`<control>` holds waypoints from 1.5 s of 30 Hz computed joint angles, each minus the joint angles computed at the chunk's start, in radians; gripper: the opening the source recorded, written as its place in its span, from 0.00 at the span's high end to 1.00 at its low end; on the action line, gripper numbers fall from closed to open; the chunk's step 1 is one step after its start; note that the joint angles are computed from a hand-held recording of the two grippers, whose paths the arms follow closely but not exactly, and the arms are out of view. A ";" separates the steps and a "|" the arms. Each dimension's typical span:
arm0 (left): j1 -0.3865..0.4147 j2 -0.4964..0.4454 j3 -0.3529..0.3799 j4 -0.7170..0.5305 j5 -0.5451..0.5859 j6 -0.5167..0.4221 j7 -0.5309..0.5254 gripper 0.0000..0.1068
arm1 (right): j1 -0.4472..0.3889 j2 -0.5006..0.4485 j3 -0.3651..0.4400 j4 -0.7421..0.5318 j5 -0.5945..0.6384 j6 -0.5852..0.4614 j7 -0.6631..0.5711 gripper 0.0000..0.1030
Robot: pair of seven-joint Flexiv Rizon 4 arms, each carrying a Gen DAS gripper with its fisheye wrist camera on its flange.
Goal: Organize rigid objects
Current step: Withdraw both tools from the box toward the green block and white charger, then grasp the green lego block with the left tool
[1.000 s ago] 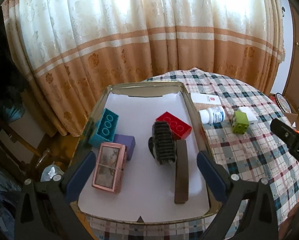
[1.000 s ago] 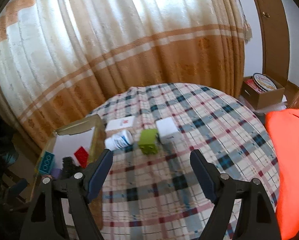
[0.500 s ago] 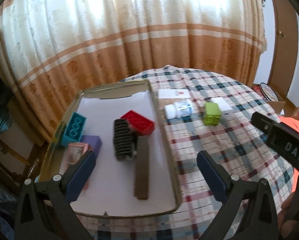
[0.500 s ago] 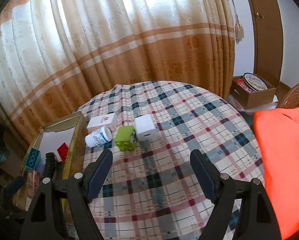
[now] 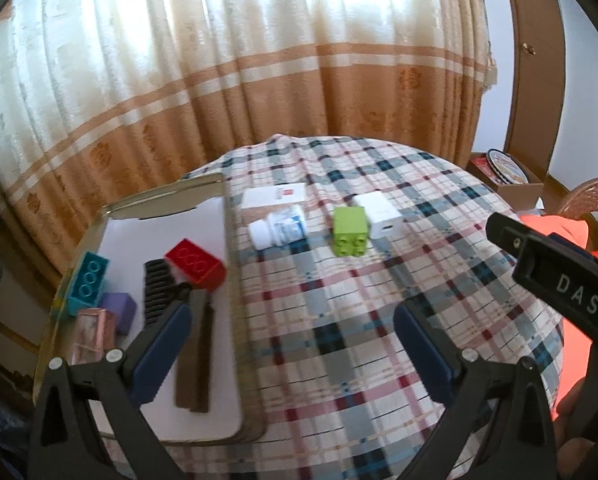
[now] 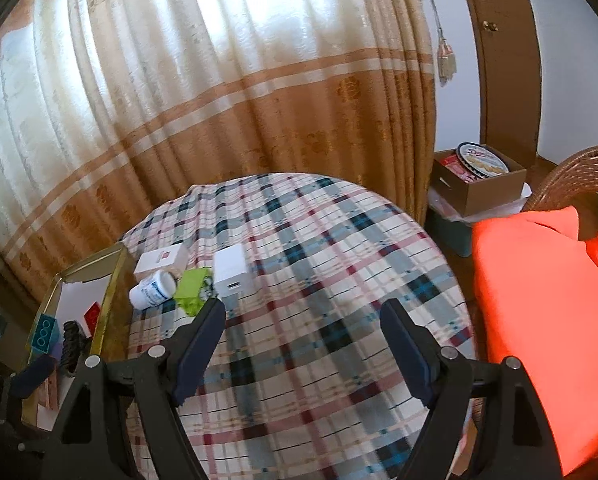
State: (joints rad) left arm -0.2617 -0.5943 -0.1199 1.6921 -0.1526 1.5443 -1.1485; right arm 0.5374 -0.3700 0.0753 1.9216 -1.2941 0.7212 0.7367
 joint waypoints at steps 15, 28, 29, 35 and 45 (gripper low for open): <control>-0.077 -0.075 0.050 -0.146 0.008 -0.117 -0.062 0.04 | -0.032 0.038 0.007 0.056 -0.021 0.007 0.018 0.21; -0.053 -0.132 0.006 -0.234 -0.013 -0.224 -0.089 0.06 | -0.068 0.059 0.014 0.090 -0.051 0.042 0.043 0.21; -0.052 -0.136 0.004 -0.241 -0.017 -0.231 -0.091 0.06 | -0.070 0.059 0.014 0.090 -0.054 0.044 0.041 0.21; -0.052 -0.176 0.012 -0.315 -0.036 -0.300 -0.122 0.12 | -0.085 0.054 0.009 0.089 -0.069 0.086 0.042 0.21; -0.081 -0.258 0.058 -0.483 -0.002 -0.421 -0.203 0.28 | -0.105 0.039 -0.003 0.085 -0.098 0.155 0.058 0.21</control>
State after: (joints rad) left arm -0.3432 -0.8524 -0.0619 1.2095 -0.1549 1.1234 -1.3514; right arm 0.4320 -0.3311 0.0723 2.0068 -1.3925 0.8766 0.7951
